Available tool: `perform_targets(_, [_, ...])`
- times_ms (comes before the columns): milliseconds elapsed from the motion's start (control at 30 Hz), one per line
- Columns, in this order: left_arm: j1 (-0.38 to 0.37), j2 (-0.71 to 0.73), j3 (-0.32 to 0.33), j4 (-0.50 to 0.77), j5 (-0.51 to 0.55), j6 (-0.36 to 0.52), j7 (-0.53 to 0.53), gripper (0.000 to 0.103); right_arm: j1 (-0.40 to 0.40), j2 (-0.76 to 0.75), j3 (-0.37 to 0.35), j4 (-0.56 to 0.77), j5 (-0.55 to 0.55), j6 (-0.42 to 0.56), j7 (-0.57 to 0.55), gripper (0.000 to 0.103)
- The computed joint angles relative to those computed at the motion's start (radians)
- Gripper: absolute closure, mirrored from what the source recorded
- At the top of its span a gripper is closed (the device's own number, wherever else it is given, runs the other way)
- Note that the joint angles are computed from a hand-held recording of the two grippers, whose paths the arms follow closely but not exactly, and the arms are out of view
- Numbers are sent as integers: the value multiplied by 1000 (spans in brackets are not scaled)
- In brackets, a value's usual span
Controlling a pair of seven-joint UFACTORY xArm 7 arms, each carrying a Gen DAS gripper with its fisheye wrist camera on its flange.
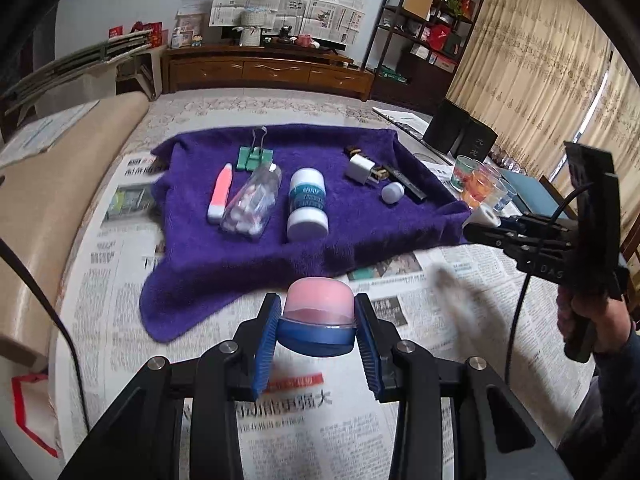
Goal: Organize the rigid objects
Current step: 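Carry the jar with the left tool while the right tool carries the tape roll onto the towel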
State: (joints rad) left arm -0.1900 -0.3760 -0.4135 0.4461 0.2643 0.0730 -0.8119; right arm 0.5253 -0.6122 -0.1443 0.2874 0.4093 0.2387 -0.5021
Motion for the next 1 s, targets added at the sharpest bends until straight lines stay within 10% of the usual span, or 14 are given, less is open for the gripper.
perform_targets(500, [122,387,-50,450,436,110,-184,68,23,288,-92,295,172,73,-264,75])
perform_targets(1000, [-57,636,82,642,315,224,28,68,-150,459,86,369,190,161,-340,75])
